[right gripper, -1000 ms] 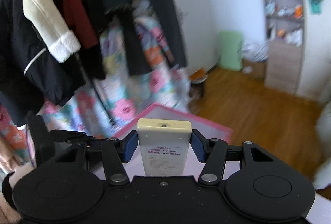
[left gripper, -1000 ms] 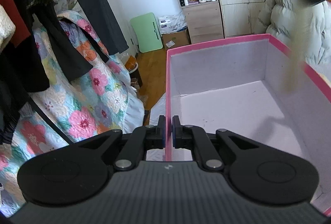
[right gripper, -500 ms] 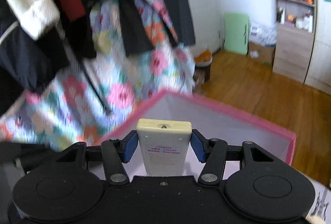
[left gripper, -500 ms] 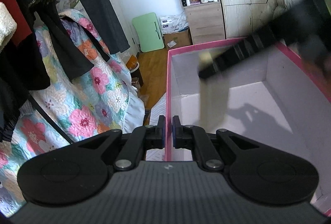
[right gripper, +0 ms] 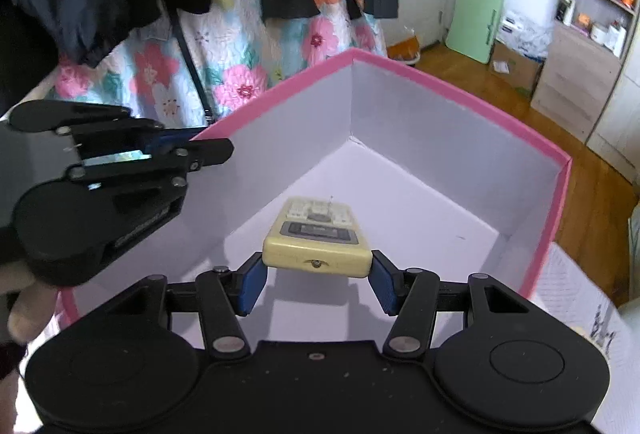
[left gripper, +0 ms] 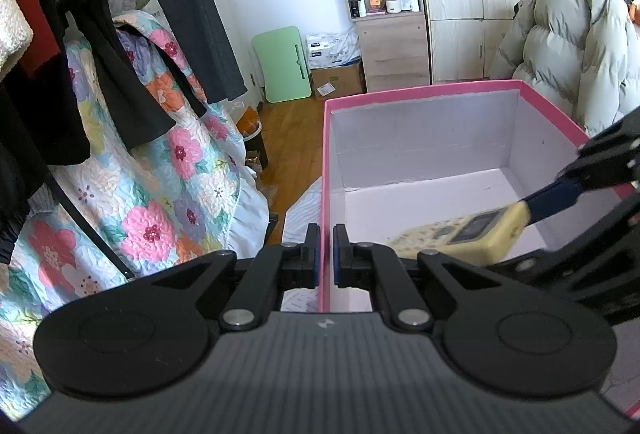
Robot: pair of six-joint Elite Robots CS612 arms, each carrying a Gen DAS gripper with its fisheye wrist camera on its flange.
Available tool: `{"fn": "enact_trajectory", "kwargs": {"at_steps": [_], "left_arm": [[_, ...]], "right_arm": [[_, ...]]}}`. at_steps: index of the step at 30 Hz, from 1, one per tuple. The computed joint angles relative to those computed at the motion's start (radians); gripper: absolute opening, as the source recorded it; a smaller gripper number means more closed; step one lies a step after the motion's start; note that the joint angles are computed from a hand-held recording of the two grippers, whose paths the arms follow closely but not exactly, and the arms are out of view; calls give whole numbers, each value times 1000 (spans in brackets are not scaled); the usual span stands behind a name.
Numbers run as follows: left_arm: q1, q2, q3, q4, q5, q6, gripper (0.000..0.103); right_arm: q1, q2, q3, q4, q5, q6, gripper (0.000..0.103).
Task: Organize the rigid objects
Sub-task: 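Lift the cream remote with the right gripper and release it into the pink box, then move the right gripper back to the table over the button remote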
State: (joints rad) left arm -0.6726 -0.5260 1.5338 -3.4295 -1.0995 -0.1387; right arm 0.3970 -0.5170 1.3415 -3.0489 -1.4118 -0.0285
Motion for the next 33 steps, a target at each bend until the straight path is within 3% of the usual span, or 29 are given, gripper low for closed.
{"fn": "enact_trajectory", "kwargs": {"at_steps": [3,6,8,10,14,19,20,22,27,33], "left_arm": [[0,0,2,-1,1,-2,5],[1,-1,2,0,-8,-11,5],[1,0,1,1,-9,-11,5],[0,1,-2,5,-3,-6,5],[-1,1,-5,10,1,-2,5],[-3,1,-2,4,2,2,5],[-3,1,-3,4,3,3,5],[-4,1,-2,7,9,1,5],[-4,-1,1,6,7,9,5],[-3,-1,-1,6,2,-1,6]], "right_arm": [[4,14,-36,27,5,47,61],[-9,11,-54,132,101,56,63],[-27,9,-47,171,202,62,61],[-35,-2,-14,128,238,61,62],[-49,-46,99,-50,237,47,64],[-86,-117,257,-241,169,173,59],[-96,-124,283,-287,194,209,68],[-103,-148,330,-319,146,291,68],[-105,-165,400,-373,12,357,68],[-122,-120,391,-345,37,476,68]]}}
